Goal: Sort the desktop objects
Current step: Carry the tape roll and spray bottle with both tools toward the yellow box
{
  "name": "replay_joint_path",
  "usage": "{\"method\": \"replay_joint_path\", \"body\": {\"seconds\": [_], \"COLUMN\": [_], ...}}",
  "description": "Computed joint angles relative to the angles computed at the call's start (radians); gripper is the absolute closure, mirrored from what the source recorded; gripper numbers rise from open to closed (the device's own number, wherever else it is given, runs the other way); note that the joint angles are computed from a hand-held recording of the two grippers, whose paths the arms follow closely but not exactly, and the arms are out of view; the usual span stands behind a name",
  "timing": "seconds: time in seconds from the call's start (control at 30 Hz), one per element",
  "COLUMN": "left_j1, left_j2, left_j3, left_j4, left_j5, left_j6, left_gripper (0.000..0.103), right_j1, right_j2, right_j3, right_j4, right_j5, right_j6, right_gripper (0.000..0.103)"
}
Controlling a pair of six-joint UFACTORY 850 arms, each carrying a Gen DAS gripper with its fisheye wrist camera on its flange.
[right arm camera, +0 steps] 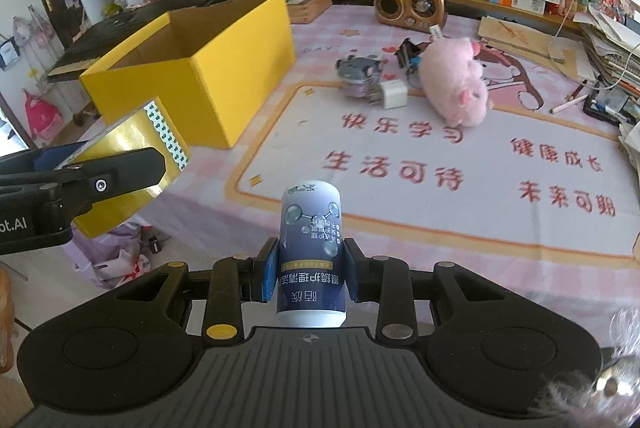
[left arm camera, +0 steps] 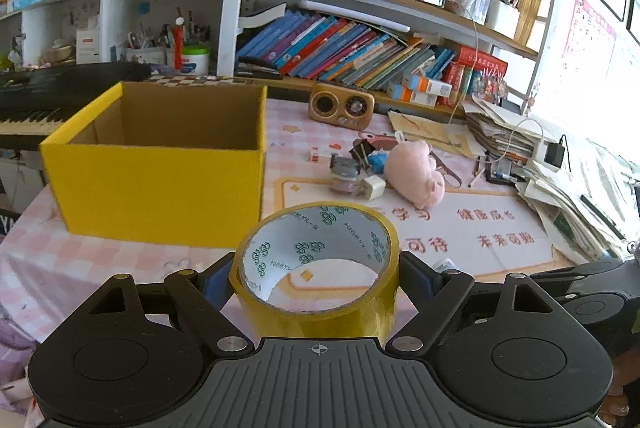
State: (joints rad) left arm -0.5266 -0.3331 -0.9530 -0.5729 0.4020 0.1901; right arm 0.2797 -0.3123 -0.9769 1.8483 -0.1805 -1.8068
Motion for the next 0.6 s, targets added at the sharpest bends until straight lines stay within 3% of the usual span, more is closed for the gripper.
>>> {"method": "replay_joint_path", "body": {"seconds": [0.4, 0.6], "left_j1": [0.030, 0.045], "left_j2": [0.119, 0.165], "left_j3": [0.163, 0.218], "left_j4": [0.011, -0.024], "left_j5": [0.037, 0.063], "left_j6": [-0.028, -0.016], "left_gripper": [0.018, 0.018], "right_j1": [0.104, 0.141], "right_j2": [0.029, 0.024], "right_j3": [0.052, 0.043], "right_j4": [0.244, 0.279], "right_j5": [0.019, 0.017], "right_j6": [-0.200, -0.244], "right_gripper": [0.073, 0.073]}}
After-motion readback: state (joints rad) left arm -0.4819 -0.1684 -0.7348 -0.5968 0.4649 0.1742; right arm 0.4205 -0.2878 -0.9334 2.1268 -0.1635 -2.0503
